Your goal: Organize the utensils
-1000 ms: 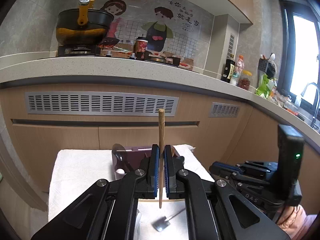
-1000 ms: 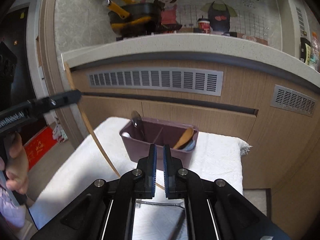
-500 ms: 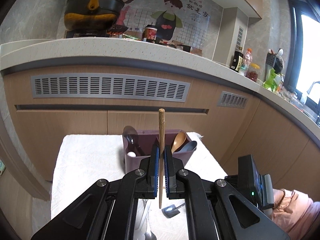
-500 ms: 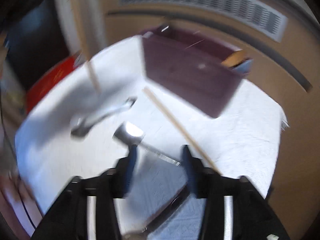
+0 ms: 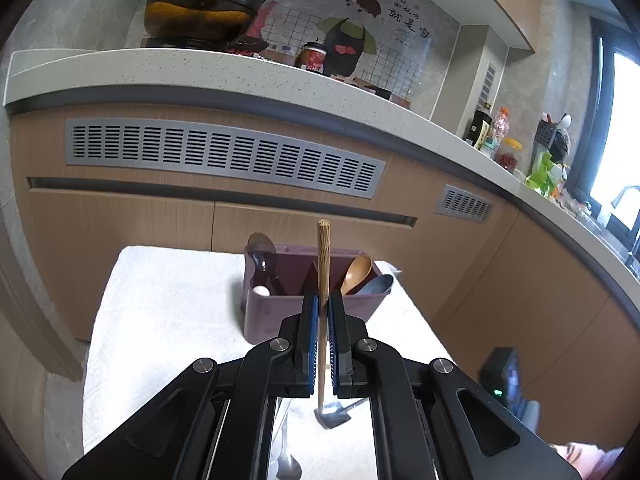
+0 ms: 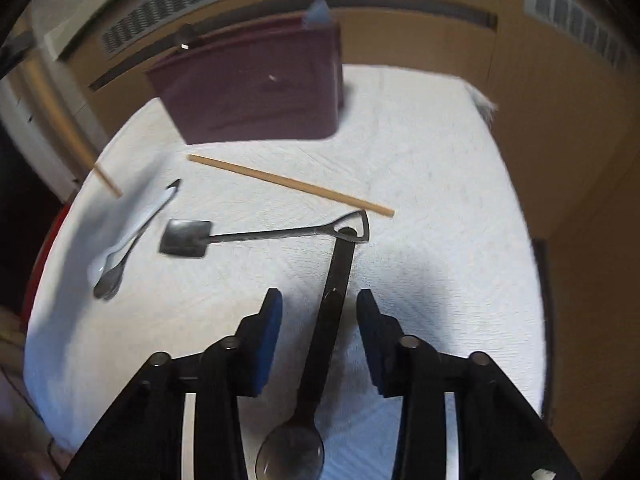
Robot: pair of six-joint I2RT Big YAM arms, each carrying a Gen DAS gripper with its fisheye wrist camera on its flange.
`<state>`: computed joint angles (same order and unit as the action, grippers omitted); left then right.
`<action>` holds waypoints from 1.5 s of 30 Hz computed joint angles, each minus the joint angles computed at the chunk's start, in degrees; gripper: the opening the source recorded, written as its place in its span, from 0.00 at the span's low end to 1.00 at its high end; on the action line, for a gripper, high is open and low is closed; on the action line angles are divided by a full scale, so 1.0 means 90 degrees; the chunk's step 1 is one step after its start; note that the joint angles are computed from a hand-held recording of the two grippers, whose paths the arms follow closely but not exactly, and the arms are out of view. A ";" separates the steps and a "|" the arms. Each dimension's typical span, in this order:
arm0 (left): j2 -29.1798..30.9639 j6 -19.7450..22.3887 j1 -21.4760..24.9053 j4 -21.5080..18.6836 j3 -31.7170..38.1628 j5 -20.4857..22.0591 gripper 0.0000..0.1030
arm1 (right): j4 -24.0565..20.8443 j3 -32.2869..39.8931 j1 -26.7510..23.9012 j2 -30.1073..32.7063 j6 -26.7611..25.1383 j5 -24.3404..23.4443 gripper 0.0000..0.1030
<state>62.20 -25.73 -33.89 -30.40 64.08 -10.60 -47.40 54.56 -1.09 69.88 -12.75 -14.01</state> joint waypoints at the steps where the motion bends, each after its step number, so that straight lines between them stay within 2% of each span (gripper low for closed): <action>1: -0.0027 0.0001 -0.0017 -0.0016 -0.0017 -0.0032 0.05 | 0.0194 -0.0078 0.0059 -0.0046 0.0064 0.0150 0.29; 3: -0.0079 0.0012 -0.0052 -0.0044 -0.0056 -0.0076 0.05 | 0.0282 -0.0159 0.0289 -0.0139 -0.0070 0.0682 0.12; 4: -0.0087 0.0013 -0.0066 -0.0053 -0.0064 -0.0096 0.05 | 0.0264 -0.0159 0.0334 -0.0188 -0.0173 0.0733 0.11; 8: -0.0111 0.0027 -0.0111 -0.0082 -0.0071 -0.0123 0.05 | 0.0121 -0.0206 0.0089 -0.0605 -0.0344 0.0061 0.10; 13: -0.0106 0.0024 -0.0186 -0.0102 -0.0027 -0.0177 0.05 | 0.0179 -0.0042 -0.0183 -0.1148 -0.0198 -0.0656 0.10; 18: 0.0019 0.0162 -0.0157 -0.0035 0.0189 -0.0123 0.05 | 0.0686 0.0316 -0.0289 -0.1432 0.0228 -0.1207 0.08; 20: 0.0148 0.0273 -0.0108 -0.0014 0.0420 -0.0045 0.05 | 0.0908 0.0616 -0.0276 -0.1362 0.0447 -0.1436 0.02; 24: 0.0539 0.0676 0.0036 0.0070 0.1125 -0.0038 0.05 | 0.1603 0.1325 0.0036 -0.1098 0.0662 -0.1188 0.02; 26: 0.0715 0.0797 0.0120 0.0100 0.1417 -0.0005 0.05 | 0.1741 0.1747 0.0200 -0.0827 0.0695 -0.1057 0.02; 30: 0.1140 0.1110 0.0312 0.0209 0.1993 0.0043 0.05 | 0.1666 0.2543 0.0440 -0.0177 0.0695 -0.0882 0.02; 35: 0.1516 0.1033 0.0578 0.0124 0.2472 0.0276 0.05 | 0.1394 0.3220 0.0665 0.0379 0.0590 -0.0623 0.02; 39: 0.1587 0.1168 0.0632 0.0158 0.2449 0.0265 0.05 | 0.1199 0.3096 0.0577 0.0429 0.0154 -0.0955 0.02; 41: 0.1603 0.1127 0.0662 0.0162 0.2390 0.0345 0.05 | 0.1032 0.2937 0.0542 0.0462 -0.0258 -0.1173 0.06; 43: 0.1614 0.1071 0.0696 0.0122 0.2330 0.0437 0.05 | 0.0940 0.2753 0.0570 0.0483 -0.0599 -0.1094 0.06; 45: 0.1599 0.1045 0.0711 0.0073 0.2247 0.0449 0.05 | 0.0639 0.2586 0.0566 0.0522 -0.1001 -0.1206 0.15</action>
